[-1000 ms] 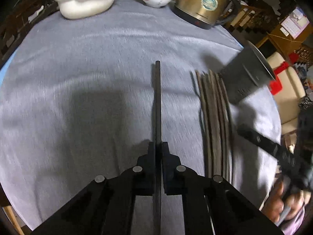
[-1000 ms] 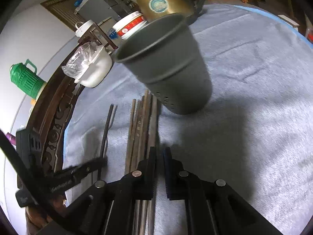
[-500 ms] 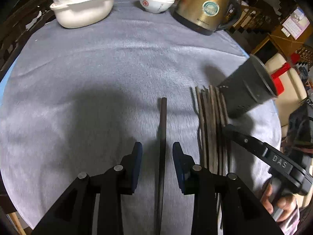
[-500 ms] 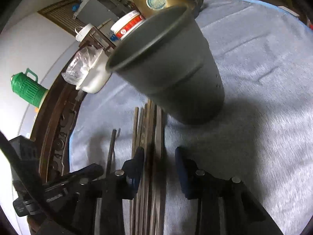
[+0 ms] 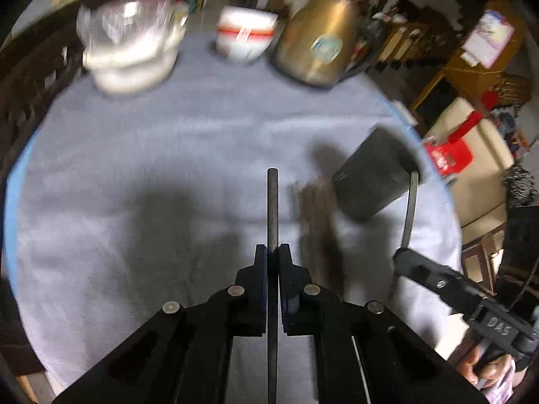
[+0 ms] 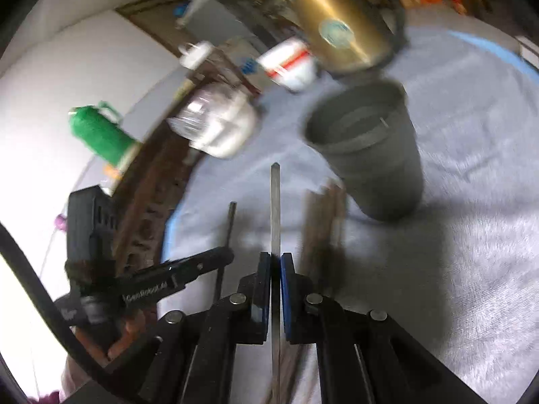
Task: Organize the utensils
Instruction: 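Carry both chopsticks over the gray cup and open both tools to drop them in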
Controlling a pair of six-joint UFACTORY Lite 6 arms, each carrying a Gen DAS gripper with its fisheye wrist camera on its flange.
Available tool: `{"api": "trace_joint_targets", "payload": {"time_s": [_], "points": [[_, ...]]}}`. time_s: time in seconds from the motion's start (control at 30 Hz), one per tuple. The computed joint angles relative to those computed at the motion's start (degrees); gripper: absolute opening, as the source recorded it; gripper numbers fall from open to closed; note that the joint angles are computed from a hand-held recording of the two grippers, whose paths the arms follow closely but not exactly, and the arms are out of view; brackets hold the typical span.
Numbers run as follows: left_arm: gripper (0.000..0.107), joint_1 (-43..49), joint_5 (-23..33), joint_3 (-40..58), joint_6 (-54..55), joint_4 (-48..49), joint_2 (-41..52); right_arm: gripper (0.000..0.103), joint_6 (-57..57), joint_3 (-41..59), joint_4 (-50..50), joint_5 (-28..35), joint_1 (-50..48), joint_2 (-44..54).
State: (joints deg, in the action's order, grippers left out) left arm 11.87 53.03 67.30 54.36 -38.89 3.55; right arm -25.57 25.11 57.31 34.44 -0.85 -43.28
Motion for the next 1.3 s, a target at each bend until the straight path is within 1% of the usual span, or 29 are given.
{"api": "trace_joint_targets", "payload": {"time_s": [0.13,0.17,0.2,0.27,0.3,0.33,0.4,0.43,0.5,0.53,0.6,0.63,0.67,0.7,0.73,0.77,0.8,0.83,0.87,0.9,0.97,1.07,1.1,1.13,1.2,1.23,1.27,1.3], "points": [[0.006,2.4,5.9,5.6,1.4,-3.9,-5.0,0.006,7.2,3.1,-5.6,0.9,0.6,-7.3],[0.006,2.3,6.5,6.9,1.1,-4.9,-5.9,0.006,7.3,4.2,-5.5,1.9,-0.8,-8.8],[0.006,1.3,5.9,8.0,0.5,-6.2,-6.8,0.006,7.3,5.0,-5.4,2.5,-1.9,-9.6],[0.006,-0.6,5.1,11.2,-1.3,-8.6,-7.5,0.006,8.7,8.8,-7.2,1.5,-3.5,-9.9],[0.006,-2.8,3.0,12.6,-3.2,-9.0,-7.5,0.006,7.6,10.1,-6.7,2.5,-5.9,-9.9],[0.006,-3.8,1.3,13.9,-3.7,-10.6,-7.7,0.006,7.8,12.0,-7.1,2.1,-7.3,-9.7],[0.006,-6.0,-2.5,15.6,-3.6,-15.5,-7.6,0.006,7.0,15.6,-6.7,1.7,-10.5,-9.1],[0.006,-7.9,-5.6,16.5,-3.6,-18.0,-7.1,0.006,5.9,17.6,-6.4,1.5,-12.5,-8.3],[0.006,-12.3,-11.8,19.5,-5.3,-20.1,-5.0,0.006,8.3,20.9,-10.7,-3.1,-12.3,-6.4],[0.006,-13.8,-14.0,20.9,-5.3,-21.7,-3.9,0.006,9.1,22.5,-12.0,-4.3,-13.3,-5.5],[0.006,-17.9,-20.4,24.2,-6.9,-23.5,-0.7,0.006,8.0,24.4,-11.2,-7.8,-14.9,-3.6],[0.006,-19.7,-22.7,26.4,-8.6,-23.7,1.6,0.006,9.4,25.3,-13.3,-11.1,-14.5,-2.4],[0.006,-21.5,-25.4,27.8,-9.3,-24.4,3.7,0.006,8.7,25.8,-13.2,-12.5,-15.2,-1.6],[0.006,-22.8,-28.2,27.2,-8.3,-25.8,4.3,0.006,9.5,26.2,-14.2,-15.0,-15.1,-0.7],[0.006,-24.6,-32.4,26.5,-6.9,-27.1,5.3,0.006,11.4,26.0,-16.4,-17.7,-14.6,-0.1],[0.006,-25.7,-34.6,26.3,-6.2,-28.1,6.6,0.006,15.0,25.5,-21.0,-20.5,-13.6,0.4],[0.006,-26.2,-35.1,25.8,-5.3,-29.3,7.6,0.006,16.7,25.4,-23.5,-21.4,-13.5,0.7],[0.006,-26.9,-36.3,25.2,-4.4,-29.8,9.1,0.006,16.1,25.0,-23.7,-22.3,-13.5,1.9],[0.006,-28.1,-38.8,23.4,-3.3,-30.1,9.6,0.006,13.9,24.4,-21.4,-22.5,-14.0,2.9],[0.006,-28.9,-40.7,22.7,-4.5,-28.2,10.2,0.006,12.1,23.7,-19.7,-22.8,-14.0,3.4],[0.006,-29.7,-42.9,20.8,-3.1,-29.0,11.5,0.006,12.4,22.2,-20.9,-23.7,-13.5,4.5],[0.006,-29.2,-43.7,18.2,4.3,-35.0,11.8,0.006,6.3,20.1,-15.9,-22.3,-14.0,5.2],[0.006,-29.0,-43.8,16.8,8.0,-38.5,11.1,0.006,2.4,18.9,-12.5,-22.1,-14.2,5.1],[0.006,-28.4,-43.2,16.5,9.4,-39.7,11.0,0.006,-1.5,17.9,-8.8,-21.0,-15.0,4.4],[0.006,-27.2,-39.7,14.7,8.6,-37.9,9.6,0.006,-6.4,17.2,-3.4,-16.6,-17.7,3.3],[0.006,-26.9,-39.1,14.1,9.7,-37.6,9.1,0.006,-10.4,16.7,0.6,-11.6,-20.7,2.8],[0.006,-27.5,-40.1,13.4,10.1,-37.2,8.6,0.006,-12.1,16.6,2.2,-9.0,-22.3,2.6],[0.006,-27.2,-39.7,13.1,8.9,-35.7,8.6,0.006,-15.2,14.7,4.1,-8.8,-23.5,1.5]]}}
